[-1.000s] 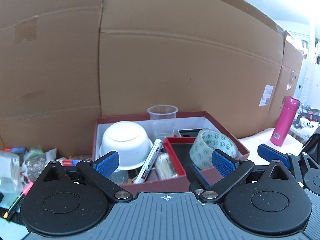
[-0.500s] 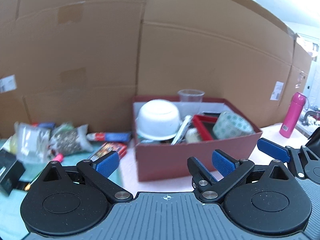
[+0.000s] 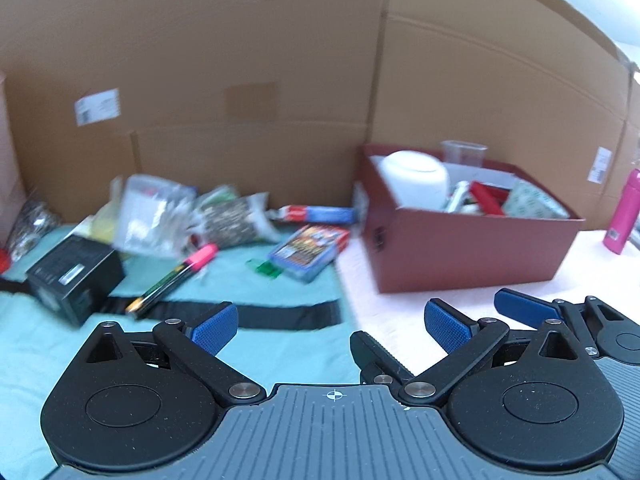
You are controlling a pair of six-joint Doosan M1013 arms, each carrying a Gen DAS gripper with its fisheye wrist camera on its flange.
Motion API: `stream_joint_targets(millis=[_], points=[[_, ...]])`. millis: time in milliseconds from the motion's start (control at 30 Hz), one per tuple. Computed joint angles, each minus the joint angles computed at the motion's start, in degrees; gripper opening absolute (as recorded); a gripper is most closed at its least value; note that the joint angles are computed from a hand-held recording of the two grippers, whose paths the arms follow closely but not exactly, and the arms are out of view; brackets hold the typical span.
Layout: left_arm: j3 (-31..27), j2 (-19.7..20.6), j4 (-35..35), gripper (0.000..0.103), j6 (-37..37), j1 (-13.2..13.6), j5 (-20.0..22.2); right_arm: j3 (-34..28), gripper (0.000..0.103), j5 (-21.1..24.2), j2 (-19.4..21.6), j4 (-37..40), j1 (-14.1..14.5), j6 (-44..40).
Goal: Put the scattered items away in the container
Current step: 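Withdraw the left gripper toward the black box on the cloth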
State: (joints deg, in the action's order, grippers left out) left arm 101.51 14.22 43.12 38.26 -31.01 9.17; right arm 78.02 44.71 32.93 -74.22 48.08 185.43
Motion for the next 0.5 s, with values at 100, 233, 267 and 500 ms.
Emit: stream_joint_targets(millis=[100, 233, 267, 500], points=[[1.07, -0.42, -2.02, 0.103, 1.36, 1.26, 0.14, -1.80, 0.103, -1.71, 1.12, 3.20, 0.36, -2.77], [2.22, -0.82, -7.40, 0.103, 6.12, 3.06, -0.48, -4.82, 0.103, -3.66, 2.92, 9.23, 0.37, -6.83], [2.35, -0.83, -9.39, 0.103, 7.76, 3.53, -0.65, -5.76, 0.103, -3.88, 3.42, 11.29, 0.32, -8.18], [2.69, -0.79, -21.21, 0.103, 18.73, 6.66, -1.92, -11.44, 0.103, -3.84, 6.67, 19.19, 0.42, -12.42]])
